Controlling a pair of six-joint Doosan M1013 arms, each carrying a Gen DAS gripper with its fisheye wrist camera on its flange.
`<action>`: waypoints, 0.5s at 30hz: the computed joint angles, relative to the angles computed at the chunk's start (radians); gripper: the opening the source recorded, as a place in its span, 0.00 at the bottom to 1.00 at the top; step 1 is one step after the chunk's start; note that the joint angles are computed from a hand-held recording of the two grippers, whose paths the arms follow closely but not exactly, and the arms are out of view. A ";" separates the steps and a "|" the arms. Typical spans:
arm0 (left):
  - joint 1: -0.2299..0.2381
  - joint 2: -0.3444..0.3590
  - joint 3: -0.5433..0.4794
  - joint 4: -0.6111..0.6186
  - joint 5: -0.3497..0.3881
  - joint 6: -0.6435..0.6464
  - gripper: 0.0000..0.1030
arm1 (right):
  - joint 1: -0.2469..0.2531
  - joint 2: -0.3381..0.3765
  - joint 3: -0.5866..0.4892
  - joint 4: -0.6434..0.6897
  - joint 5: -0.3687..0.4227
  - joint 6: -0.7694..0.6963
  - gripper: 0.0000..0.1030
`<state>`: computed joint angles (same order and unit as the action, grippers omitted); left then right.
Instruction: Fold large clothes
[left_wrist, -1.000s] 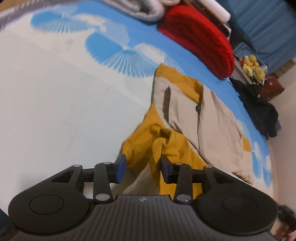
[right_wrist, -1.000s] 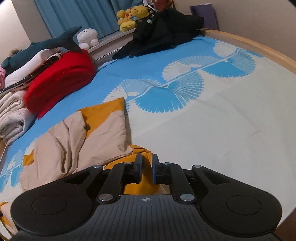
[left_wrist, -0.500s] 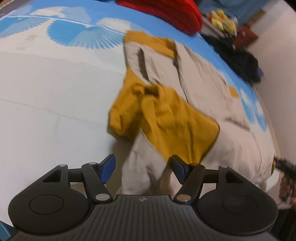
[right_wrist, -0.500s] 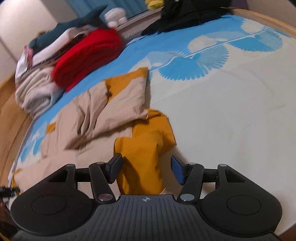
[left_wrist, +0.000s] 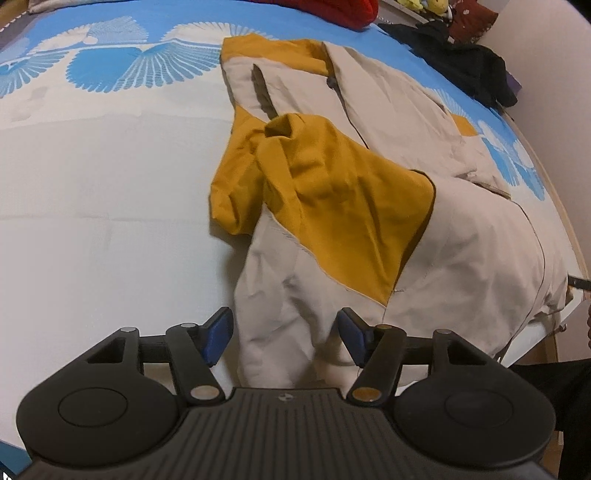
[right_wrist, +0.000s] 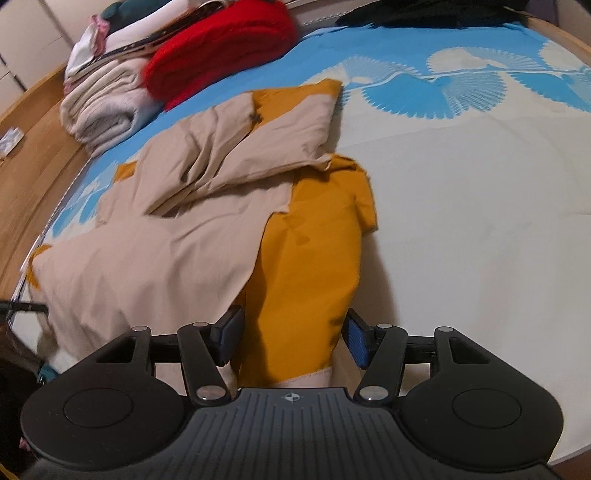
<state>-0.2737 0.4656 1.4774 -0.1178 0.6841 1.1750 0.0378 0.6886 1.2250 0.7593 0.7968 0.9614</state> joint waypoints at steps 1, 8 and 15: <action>0.001 -0.002 0.001 0.001 0.002 0.000 0.65 | -0.002 -0.002 0.002 0.002 0.011 -0.006 0.58; 0.003 -0.020 0.012 0.016 0.016 0.014 0.53 | -0.007 -0.011 0.010 -0.034 0.098 -0.038 0.58; -0.020 -0.040 0.022 0.083 0.013 0.044 0.06 | 0.003 -0.027 0.030 -0.092 0.129 -0.078 0.42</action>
<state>-0.2942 0.4258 1.4989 -0.0353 0.6974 1.2185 0.0409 0.6615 1.2554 0.6676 0.9258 0.8830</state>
